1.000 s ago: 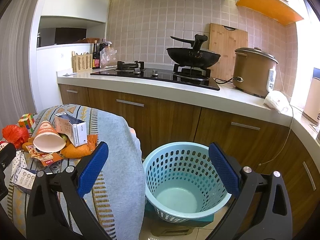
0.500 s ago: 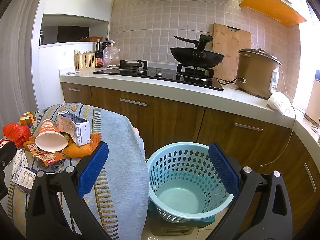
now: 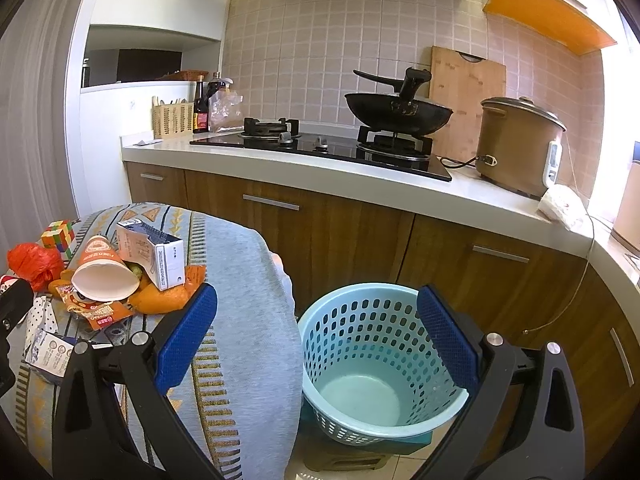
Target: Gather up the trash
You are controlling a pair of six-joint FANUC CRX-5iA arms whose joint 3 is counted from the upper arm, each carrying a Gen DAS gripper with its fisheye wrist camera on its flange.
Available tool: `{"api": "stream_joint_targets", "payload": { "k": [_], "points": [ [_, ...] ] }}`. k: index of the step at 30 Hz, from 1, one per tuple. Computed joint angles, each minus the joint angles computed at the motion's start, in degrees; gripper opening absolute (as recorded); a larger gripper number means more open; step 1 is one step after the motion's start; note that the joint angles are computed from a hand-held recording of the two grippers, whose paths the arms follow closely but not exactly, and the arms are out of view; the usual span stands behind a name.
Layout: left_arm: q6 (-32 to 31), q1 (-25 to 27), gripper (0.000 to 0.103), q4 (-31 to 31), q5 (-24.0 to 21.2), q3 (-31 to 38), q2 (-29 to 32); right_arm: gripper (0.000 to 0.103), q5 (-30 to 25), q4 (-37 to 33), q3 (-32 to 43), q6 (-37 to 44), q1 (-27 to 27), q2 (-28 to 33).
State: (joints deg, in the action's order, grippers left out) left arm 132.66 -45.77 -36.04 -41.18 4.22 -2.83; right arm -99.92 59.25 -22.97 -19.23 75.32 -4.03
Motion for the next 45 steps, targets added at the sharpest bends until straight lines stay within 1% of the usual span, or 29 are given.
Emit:
{"api": "stream_joint_targets", "payload": {
  "k": [3,8,15,19,21,22,23,25,27,29,32,33,35,37,38,39,40,41,42,43,45],
  "points": [
    [0.0,0.1,0.093,0.2,0.3,-0.3,-0.1,0.093,0.4,-0.2,0.1,0.1,-0.2,0.0],
    [0.7,0.2,0.093,0.0,0.5,-0.7,-0.2,0.087,1.2,-0.7,0.0,0.3,-0.4,0.0],
    [1.3,0.5,0.093,0.0,0.8,-1.5,-0.5,0.087,1.7,-1.1,-0.1,0.2,-0.4,0.1],
    [2.6,0.7,0.093,-0.9,-0.2,-1.9,-0.9,0.087,2.3,-1.2,-0.2,0.2,-0.4,0.3],
    [3.8,0.8,0.093,-2.4,-1.3,-2.2,-1.5,0.078,3.0,-1.5,-0.2,0.3,-0.6,0.4],
    [4.8,0.9,0.093,-3.6,-2.1,-2.5,-1.9,0.062,3.5,-1.7,0.0,0.6,-0.9,0.6],
    [5.8,1.1,0.093,-4.9,-2.8,-2.8,-2.5,0.051,4.2,-2.0,0.1,1.1,-1.2,0.8],
    [8.5,2.0,0.093,-7.8,-5.3,-3.6,-3.8,0.048,7.1,-3.0,0.1,1.9,-1.8,0.9],
    [9.3,4.9,0.093,-7.7,-6.7,-5.0,-5.2,0.048,10.2,-3.7,-0.3,2.2,-2.4,1.0],
    [8.6,8.7,0.093,-5.3,-6.8,-6.5,-6.6,0.048,12.5,-3.9,-0.6,2.4,-2.8,1.1],
    [2.5,17.4,0.092,4.2,-3.3,-10.1,-8.7,0.048,17.4,-4.1,-1.0,4.0,-3.7,1.2],
    [-0.6,20.2,0.092,8.3,-1.8,-11.4,-9.1,0.048,18.9,-4.1,-1.0,4.6,-4.1,1.3],
    [-11.4,26.3,0.092,20.6,2.3,-14.8,-9.5,0.048,24.3,-4.9,-1.2,7.1,-5.4,0.9],
    [-22.4,30.2,0.092,31.7,5.0,-17.4,-8.5,0.048,28.4,-5.7,-1.1,8.2,-6.3,0.9],
    [-25.2,31.0,0.092,34.3,5.8,-17.9,-7.9,0.048,30.7,-6.4,-1.0,9.1,-6.8,0.9],
    [-25.0,30.9,0.092,34.1,5.3,-17.1,-6.7,0.048,34.0,-7.5,-0.8,10.8,-7.6,0.9],
    [-23.2,30.7,0.092,32.4,3.8,-15.5,-5.5,0.048,36.9,-8.8,-0.5,12.4,-8.3,1.0],
    [-24.0,30.9,0.092,33.3,3.9,-15.1,-4.5,0.048,38.1,-9.6,-0.1,13.4,-8.5,1.3],
    [-26.5,31.5,0.092,36.0,4.7,-15.7,-4.0,0.049,39.6,-10.8,0.6,14.8,-8.7,1.9],
    [-27.1,31.5,0.092,36.6,5.0,-15.3,-3.1,0.050,41.9,-12.3,1.0,16.1,-9.1,2.1],
    [-25.9,30.9,0.092,34.1,3.7,-13.2,-1.3,0.050,45.3,-14.9,1.7,18.6,-9.6,2.5]
  ]
}}
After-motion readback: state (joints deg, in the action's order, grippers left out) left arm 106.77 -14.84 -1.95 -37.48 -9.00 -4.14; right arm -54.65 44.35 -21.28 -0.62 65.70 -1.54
